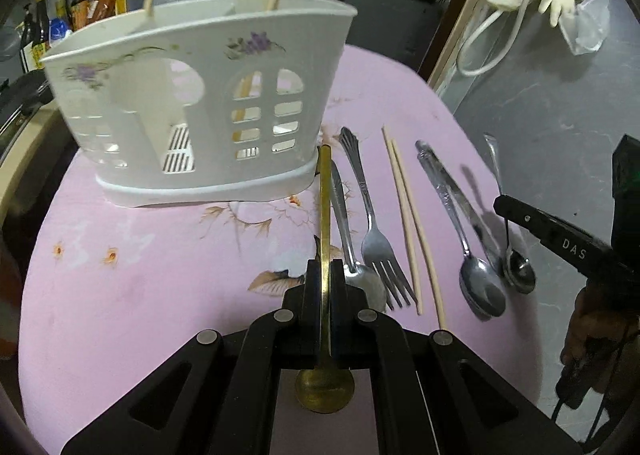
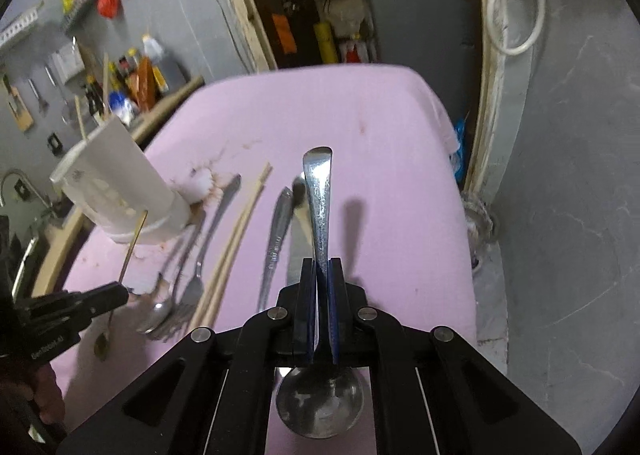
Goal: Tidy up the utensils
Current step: 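Lift the gold spoon with the left tool while the right tool lifts its spoon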
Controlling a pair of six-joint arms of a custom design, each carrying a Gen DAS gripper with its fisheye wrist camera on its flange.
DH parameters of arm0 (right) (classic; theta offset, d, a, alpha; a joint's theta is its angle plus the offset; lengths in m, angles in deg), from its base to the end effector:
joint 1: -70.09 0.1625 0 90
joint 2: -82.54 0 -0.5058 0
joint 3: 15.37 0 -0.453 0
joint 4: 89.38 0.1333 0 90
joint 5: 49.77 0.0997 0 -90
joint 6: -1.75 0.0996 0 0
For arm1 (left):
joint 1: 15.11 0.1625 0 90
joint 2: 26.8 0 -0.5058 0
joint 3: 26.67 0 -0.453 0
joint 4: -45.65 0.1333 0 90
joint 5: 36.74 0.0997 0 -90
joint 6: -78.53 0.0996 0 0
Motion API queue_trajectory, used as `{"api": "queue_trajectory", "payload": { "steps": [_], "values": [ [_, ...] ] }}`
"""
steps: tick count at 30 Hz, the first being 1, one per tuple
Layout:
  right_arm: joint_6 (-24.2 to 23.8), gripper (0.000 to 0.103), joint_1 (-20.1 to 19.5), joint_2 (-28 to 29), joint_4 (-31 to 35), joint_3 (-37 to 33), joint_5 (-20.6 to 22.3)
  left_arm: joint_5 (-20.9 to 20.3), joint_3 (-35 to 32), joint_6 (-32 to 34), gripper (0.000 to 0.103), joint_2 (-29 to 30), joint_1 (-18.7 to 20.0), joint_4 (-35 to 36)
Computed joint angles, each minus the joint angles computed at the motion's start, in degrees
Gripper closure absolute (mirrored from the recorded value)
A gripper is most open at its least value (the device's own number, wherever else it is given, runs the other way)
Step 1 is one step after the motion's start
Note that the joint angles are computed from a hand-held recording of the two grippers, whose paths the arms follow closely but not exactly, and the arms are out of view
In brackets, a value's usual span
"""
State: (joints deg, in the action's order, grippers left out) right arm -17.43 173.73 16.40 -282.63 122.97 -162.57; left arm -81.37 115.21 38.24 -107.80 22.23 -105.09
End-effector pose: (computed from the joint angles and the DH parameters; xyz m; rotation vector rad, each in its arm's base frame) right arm 0.2042 -0.4401 0.1665 0.6031 -2.5704 0.7058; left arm -0.1935 -0.4044 0.1961 0.2696 2.4763 -0.7529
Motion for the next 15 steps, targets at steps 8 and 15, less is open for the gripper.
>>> {"api": "queue_trajectory", "payload": {
  "steps": [8, 15],
  "values": [
    [0.97, 0.1, 2.48, 1.76, -7.6, 1.75, -0.99, 0.52, 1.79, 1.99, 0.101, -2.72, -1.98, -1.49],
    [2.14, 0.101, 4.43, 1.89, -11.29, 3.35, -2.83, 0.13, 2.91, 6.59, 0.101, -3.42, -3.09, -6.22]
  ]
}}
